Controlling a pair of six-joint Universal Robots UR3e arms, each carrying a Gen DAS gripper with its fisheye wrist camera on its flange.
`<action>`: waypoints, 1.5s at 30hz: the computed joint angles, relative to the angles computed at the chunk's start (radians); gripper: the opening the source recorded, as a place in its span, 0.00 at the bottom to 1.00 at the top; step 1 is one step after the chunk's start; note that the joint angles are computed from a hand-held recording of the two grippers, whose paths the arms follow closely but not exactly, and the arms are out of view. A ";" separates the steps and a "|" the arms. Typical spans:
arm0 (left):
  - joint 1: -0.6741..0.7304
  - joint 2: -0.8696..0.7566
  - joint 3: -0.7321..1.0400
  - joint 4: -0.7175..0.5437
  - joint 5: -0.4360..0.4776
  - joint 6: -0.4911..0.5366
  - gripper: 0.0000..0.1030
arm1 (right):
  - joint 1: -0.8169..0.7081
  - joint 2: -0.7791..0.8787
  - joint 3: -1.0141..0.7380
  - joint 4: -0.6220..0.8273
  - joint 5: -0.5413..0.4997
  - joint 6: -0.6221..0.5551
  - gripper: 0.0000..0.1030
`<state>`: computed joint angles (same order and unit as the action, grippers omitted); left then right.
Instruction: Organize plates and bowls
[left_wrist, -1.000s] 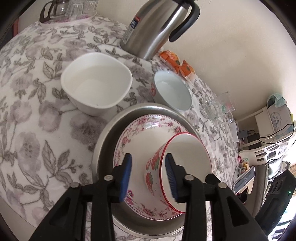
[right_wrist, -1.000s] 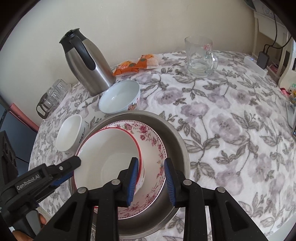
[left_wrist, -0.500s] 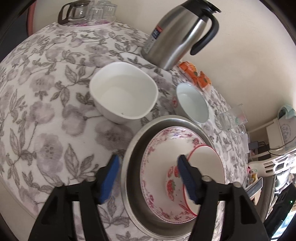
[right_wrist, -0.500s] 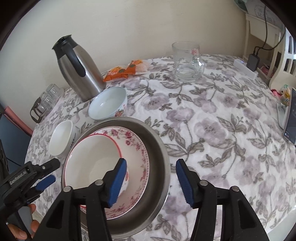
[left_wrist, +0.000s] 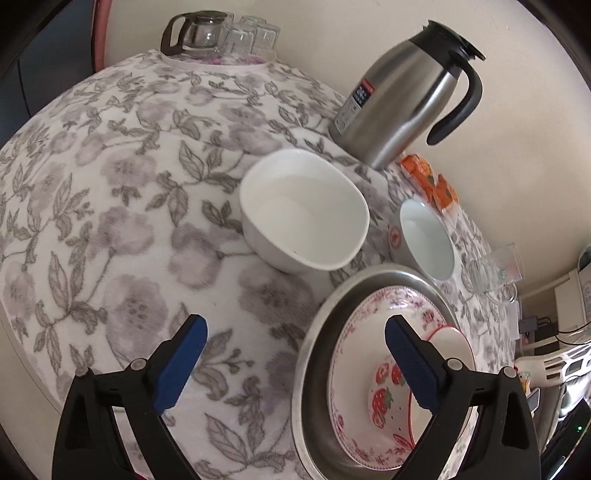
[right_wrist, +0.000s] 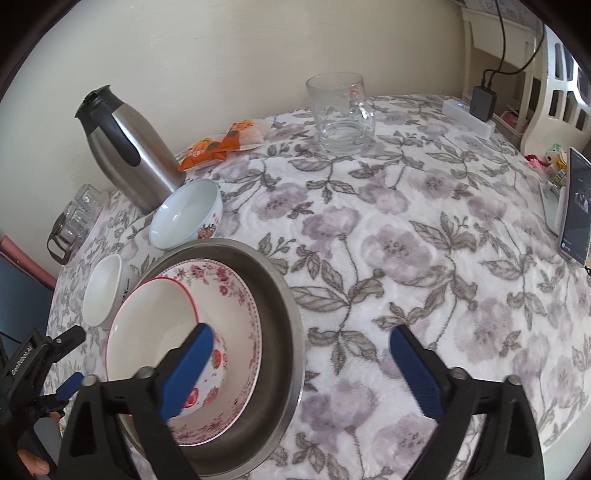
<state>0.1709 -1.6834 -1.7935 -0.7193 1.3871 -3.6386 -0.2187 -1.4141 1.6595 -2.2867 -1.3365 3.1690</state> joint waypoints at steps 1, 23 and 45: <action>0.000 0.001 -0.001 0.002 0.004 0.000 0.94 | -0.002 -0.002 0.006 -0.008 -0.002 0.002 1.00; 0.022 -0.065 0.049 -0.128 -0.078 0.034 0.87 | -0.029 0.057 0.007 0.038 0.013 0.011 0.53; 0.035 -0.084 0.020 -0.051 -0.154 0.051 0.15 | 0.019 0.080 -0.004 0.007 0.024 -0.038 0.11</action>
